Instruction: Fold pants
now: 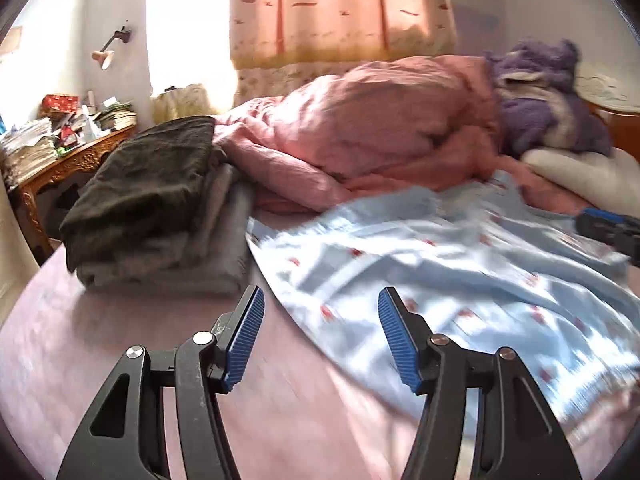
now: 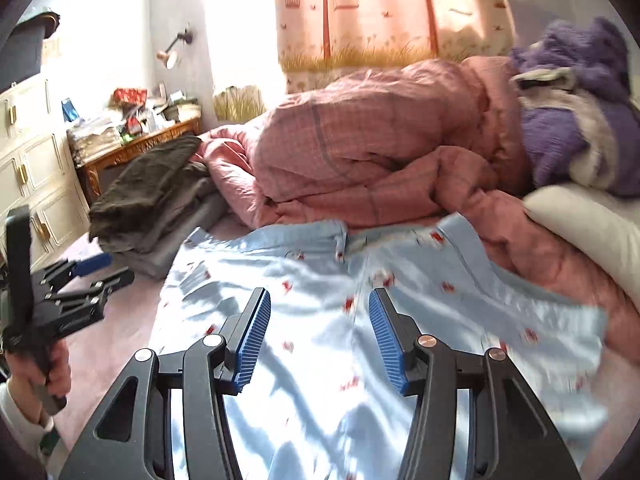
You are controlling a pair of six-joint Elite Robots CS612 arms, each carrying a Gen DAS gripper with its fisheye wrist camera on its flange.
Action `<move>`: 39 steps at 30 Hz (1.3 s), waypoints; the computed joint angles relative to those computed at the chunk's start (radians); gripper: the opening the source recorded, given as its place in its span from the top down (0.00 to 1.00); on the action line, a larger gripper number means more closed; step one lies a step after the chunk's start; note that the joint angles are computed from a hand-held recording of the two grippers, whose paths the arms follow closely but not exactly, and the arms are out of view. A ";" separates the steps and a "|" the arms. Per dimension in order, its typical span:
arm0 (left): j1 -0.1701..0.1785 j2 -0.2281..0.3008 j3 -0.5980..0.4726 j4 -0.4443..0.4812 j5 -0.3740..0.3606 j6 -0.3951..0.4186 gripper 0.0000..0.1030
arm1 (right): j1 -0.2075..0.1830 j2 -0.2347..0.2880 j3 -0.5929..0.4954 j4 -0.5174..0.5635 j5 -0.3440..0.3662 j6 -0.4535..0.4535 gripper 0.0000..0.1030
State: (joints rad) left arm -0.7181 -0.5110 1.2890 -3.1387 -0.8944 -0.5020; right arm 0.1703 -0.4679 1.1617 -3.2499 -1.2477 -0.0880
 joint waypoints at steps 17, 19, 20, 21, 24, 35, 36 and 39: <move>-0.072 0.042 -0.062 0.161 -0.187 -0.020 0.43 | -0.039 -0.102 0.456 -0.425 -0.184 0.214 0.49; -0.070 0.045 -0.062 0.173 -0.190 -0.031 0.43 | -0.046 -0.105 0.479 -0.429 -0.210 0.209 0.49; -0.069 0.046 -0.061 0.167 -0.198 -0.024 0.43 | -0.051 -0.107 0.492 -0.426 -0.209 0.205 0.49; -0.071 0.046 -0.061 0.162 -0.186 -0.021 0.43 | -0.055 -0.109 0.502 -0.419 -0.209 0.197 0.49; -0.080 0.052 -0.075 0.186 -0.143 -0.004 0.43 | -0.055 -0.112 0.520 -0.411 -0.254 0.170 0.48; -0.079 0.059 -0.069 0.154 -0.130 -0.031 0.56 | -0.042 -0.112 0.521 -0.363 -0.360 0.190 0.47; -0.082 0.060 -0.069 0.153 -0.118 -0.032 0.56 | -0.040 -0.114 0.524 -0.362 -0.375 0.189 0.47; -0.085 0.064 -0.074 0.153 -0.100 -0.035 0.55 | -0.038 -0.118 0.539 -0.370 -0.397 0.200 0.47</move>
State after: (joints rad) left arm -0.8026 -0.4465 1.2153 -2.9860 -0.9944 -0.5369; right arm 0.1321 -0.5862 1.7010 -3.6201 -1.6445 0.1124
